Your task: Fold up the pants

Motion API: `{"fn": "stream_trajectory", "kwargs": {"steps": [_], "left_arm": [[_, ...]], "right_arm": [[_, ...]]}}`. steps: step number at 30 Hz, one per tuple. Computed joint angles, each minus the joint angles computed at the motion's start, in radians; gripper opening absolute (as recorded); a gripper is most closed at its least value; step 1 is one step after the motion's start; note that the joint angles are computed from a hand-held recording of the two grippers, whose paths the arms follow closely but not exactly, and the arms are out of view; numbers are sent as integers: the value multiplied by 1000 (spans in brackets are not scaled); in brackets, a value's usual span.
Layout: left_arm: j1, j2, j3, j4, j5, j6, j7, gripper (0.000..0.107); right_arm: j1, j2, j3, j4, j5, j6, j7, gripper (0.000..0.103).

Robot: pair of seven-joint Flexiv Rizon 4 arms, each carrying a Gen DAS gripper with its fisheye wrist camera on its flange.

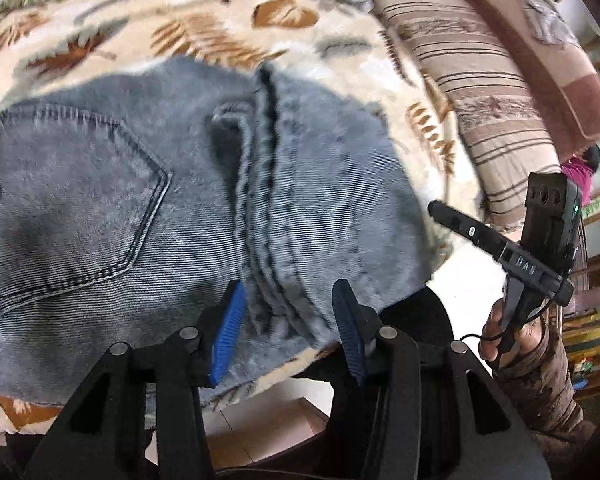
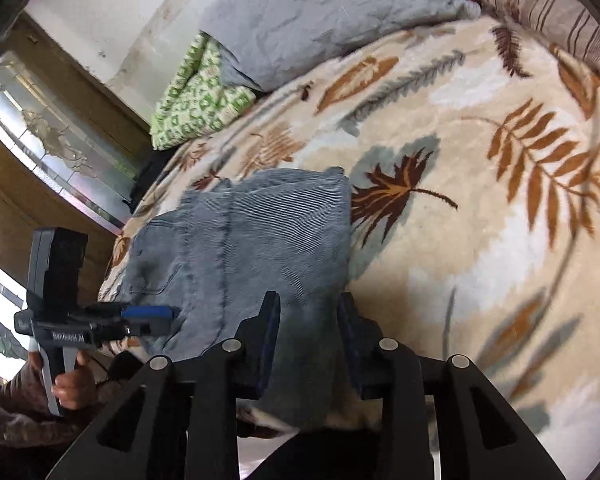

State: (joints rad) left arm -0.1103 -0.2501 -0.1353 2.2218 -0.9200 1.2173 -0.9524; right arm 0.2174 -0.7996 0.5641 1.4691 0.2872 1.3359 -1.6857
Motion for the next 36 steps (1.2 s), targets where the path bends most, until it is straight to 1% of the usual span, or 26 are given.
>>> {"fn": "stream_trajectory", "kwargs": {"steps": [1, 2, 3, 6, 8, 9, 10, 12, 16, 20, 22, 24, 27, 28, 29, 30, 32, 34, 36], "left_arm": [[-6, -1, 0, 1, 8, 14, 0, 44], [-17, -8, 9, -4, 50, 29, -27, 44], [-23, -20, 19, -12, 97, 35, -59, 44], [-29, -63, 45, -46, 241, 5, -165, 44], [-18, -77, 39, -52, 282, 7, -197, 45], [-10, -80, 29, -49, 285, 16, -201, 45], [-1, -81, 19, -47, 285, 24, -199, 45], [12, -82, 6, -47, 292, 30, -198, 46], [37, -81, -21, -38, 267, 39, -179, 46], [44, -79, -27, -38, 256, 33, -170, 46], [51, -72, -31, -36, 239, 19, -162, 46], [61, -54, -36, -31, 207, 5, -141, 46], [66, -27, -46, -24, 115, 48, -77, 46], [64, -28, -41, -34, 104, 53, -72, 49], [62, -32, -30, -49, 105, 50, -82, 52], [65, -43, -21, -77, 103, 43, -97, 53], [70, -71, -6, -130, 120, 12, -132, 56], [83, -111, 6, -196, 146, -48, -182, 56], [97, -141, 3, -243, 151, -98, -217, 56]], "right_arm": [[-24, 8, 35, 19, 12, 7, -33, 32], [-33, 9, 51, 24, 19, 3, -47, 32], [-30, 13, 48, 31, 21, 2, -50, 32], [4, 16, 11, 38, 11, -21, -29, 32], [29, 13, -21, 40, 0, -32, -4, 32], [39, 15, -35, 44, -5, -35, 8, 29], [61, 15, -64, 48, -22, -41, 27, 29], [59, 9, -59, 52, -26, -24, 25, 29], [65, 7, -67, 55, -44, -21, 47, 29], [74, 17, -81, 55, -58, -39, 91, 30], [84, 26, -96, 54, -69, -59, 119, 31], [87, 36, -101, 51, -75, -79, 136, 37], [69, 44, -82, 38, -53, -58, 133, 43], [57, 42, -69, 24, -38, -51, 133, 45], [50, 36, -66, 3, -25, -39, 142, 49], [49, 25, -69, -24, -17, -33, 156, 52], [49, -2, -73, -76, -13, -39, 176, 52], [51, -54, -71, -169, -14, -81, 199, 52], [63, -92, -82, -239, -13, -118, 217, 52]]}}
